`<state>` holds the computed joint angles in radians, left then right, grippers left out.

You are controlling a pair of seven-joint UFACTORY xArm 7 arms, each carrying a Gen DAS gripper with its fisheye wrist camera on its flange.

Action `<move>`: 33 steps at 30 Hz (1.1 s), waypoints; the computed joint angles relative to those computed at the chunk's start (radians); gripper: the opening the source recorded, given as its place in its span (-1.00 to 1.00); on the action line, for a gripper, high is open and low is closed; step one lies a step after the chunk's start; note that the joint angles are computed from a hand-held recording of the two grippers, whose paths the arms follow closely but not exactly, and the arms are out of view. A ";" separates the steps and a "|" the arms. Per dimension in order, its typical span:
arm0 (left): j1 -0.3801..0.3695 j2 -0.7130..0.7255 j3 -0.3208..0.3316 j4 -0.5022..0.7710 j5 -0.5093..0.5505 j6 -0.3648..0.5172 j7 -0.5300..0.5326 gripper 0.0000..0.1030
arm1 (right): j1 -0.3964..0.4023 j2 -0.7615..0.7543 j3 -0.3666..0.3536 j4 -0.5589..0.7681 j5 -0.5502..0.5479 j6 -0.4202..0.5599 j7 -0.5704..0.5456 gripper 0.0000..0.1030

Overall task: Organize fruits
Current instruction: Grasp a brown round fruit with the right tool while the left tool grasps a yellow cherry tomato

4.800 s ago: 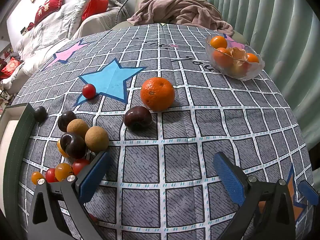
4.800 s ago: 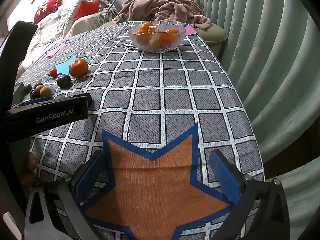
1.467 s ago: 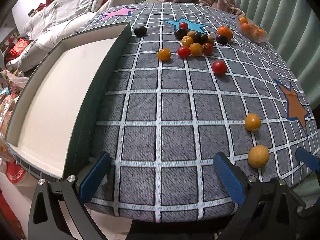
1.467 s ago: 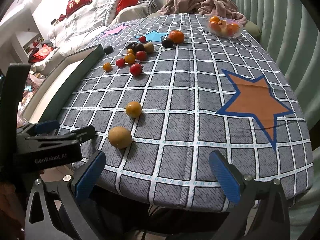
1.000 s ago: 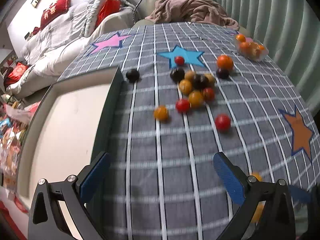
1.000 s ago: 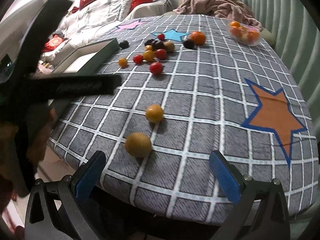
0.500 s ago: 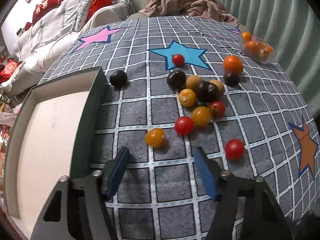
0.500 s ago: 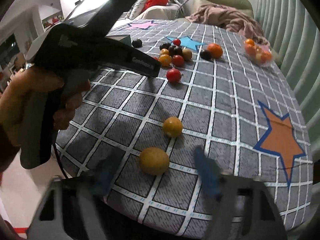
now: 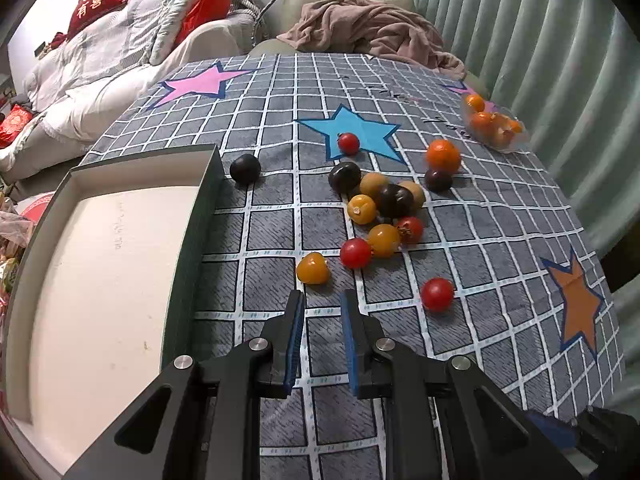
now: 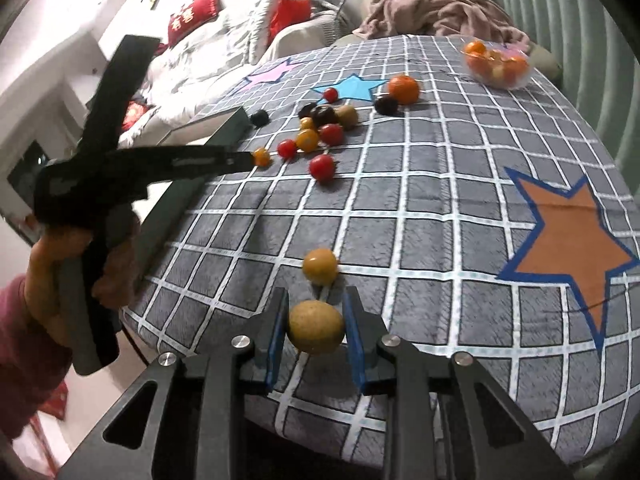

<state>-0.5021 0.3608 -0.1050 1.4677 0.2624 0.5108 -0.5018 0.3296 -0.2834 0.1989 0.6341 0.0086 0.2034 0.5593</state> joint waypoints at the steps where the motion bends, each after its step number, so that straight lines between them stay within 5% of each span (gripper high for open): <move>1: 0.000 0.003 0.001 0.005 0.003 0.005 0.003 -0.60 | 0.001 -0.007 0.000 -0.005 0.003 0.002 0.003 -0.41; 5: -0.034 0.038 0.035 0.050 0.074 0.043 -0.047 -0.58 | -0.011 -0.026 0.010 -0.014 -0.012 0.014 0.024 -0.41; 6: -0.033 0.050 0.034 0.062 0.077 0.045 -0.046 -0.45 | -0.013 -0.031 0.012 -0.015 -0.015 0.016 0.028 -0.41; 7: -0.039 0.066 0.041 0.080 0.091 0.051 -0.054 0.08 | -0.015 -0.034 0.014 -0.016 -0.019 0.017 0.032 -0.41; 9: -0.074 0.072 0.086 0.083 0.168 0.033 -0.132 0.50 | -0.020 -0.040 0.016 -0.018 -0.028 0.020 0.036 -0.41; 15: -0.064 0.117 0.067 0.143 0.174 0.060 -0.097 0.48 | -0.013 -0.040 0.003 -0.021 -0.019 0.015 0.031 -0.41; 21: -0.036 0.141 0.035 0.164 0.096 0.066 -0.018 -0.38 | -0.009 -0.043 -0.006 -0.027 -0.003 0.011 0.023 -0.41; 24: -0.044 0.141 0.042 0.162 0.090 0.056 -0.003 -0.56 | -0.008 -0.040 -0.011 -0.024 0.005 0.009 0.018 -0.41; 33: -0.019 0.045 0.029 0.067 0.049 -0.005 0.001 -0.60 | -0.005 -0.025 -0.020 0.018 0.018 0.032 -0.010 -0.41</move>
